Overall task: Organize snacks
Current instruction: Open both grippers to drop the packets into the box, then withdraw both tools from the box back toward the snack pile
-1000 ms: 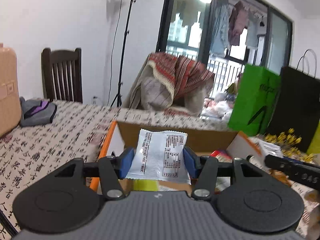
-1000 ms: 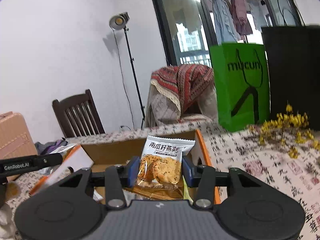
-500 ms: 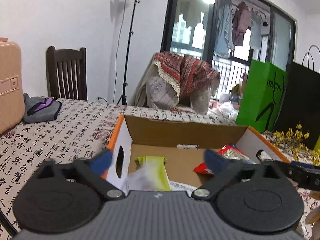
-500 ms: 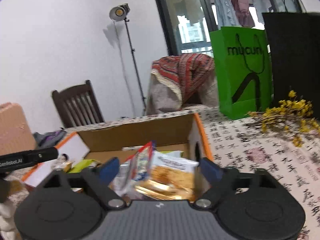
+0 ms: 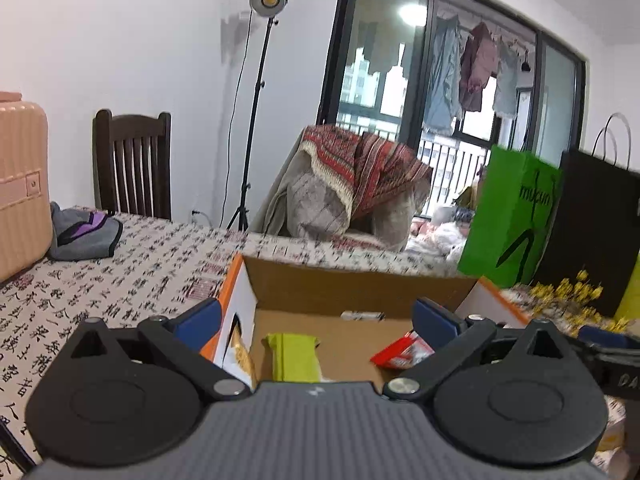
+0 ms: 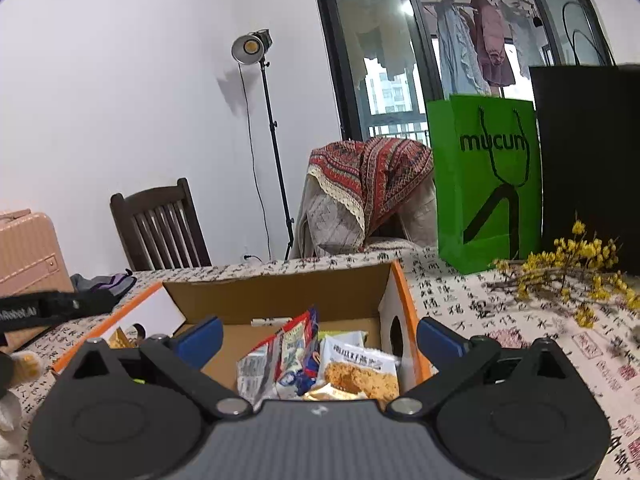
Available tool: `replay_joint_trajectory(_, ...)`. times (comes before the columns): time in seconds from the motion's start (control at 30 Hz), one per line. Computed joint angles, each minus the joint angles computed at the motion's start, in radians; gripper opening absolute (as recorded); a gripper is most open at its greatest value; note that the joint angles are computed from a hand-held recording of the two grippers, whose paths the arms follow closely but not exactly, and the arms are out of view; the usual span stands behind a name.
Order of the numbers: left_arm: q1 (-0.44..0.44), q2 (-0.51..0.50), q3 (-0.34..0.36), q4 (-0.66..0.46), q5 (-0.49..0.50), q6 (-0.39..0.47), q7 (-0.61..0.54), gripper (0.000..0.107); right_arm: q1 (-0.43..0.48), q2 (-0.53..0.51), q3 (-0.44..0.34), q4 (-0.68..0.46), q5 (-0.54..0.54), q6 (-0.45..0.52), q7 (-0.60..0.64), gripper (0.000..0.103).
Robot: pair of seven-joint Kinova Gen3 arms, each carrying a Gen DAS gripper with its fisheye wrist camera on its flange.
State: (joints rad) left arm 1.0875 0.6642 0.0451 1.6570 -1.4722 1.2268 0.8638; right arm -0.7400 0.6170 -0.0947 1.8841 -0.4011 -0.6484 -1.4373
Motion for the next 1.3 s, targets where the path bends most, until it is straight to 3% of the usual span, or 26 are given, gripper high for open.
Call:
replay_joint_trajectory(0.13, 0.010, -0.025, 0.020, -0.026, 0.016, 0.030, -0.066, 0.103, -0.023, -0.046, 0.007, 0.035, -0.034, -0.029, 0.024, 0.103)
replay_joint_trajectory(0.47, 0.053, -0.078, 0.050, 0.020, 0.072, 0.043, -0.092, 0.103, -0.057, -0.175, 0.019, 0.142, -0.159, 0.034, 0.133, 0.103)
replay_joint_trajectory(0.77, 0.097, -0.099, 0.095, 0.098, 0.142, 0.052, -0.032, 0.103, -0.055, -0.227, -0.001, 0.265, -0.209, 0.048, 0.160, 0.103)
replay_joint_trajectory(1.0, 0.157, -0.090, 0.119, 0.151, 0.177, 0.084, 0.075, 0.103, -0.047, -0.242, -0.037, 0.367, -0.183, 0.008, 0.092, 0.103)
replay_joint_trajectory(1.3, 0.176, -0.070, 0.130, 0.175, 0.171, 0.068, 0.164, 0.103, -0.056, -0.234, -0.034, 0.395, -0.153, 0.045, 0.046, 0.103)
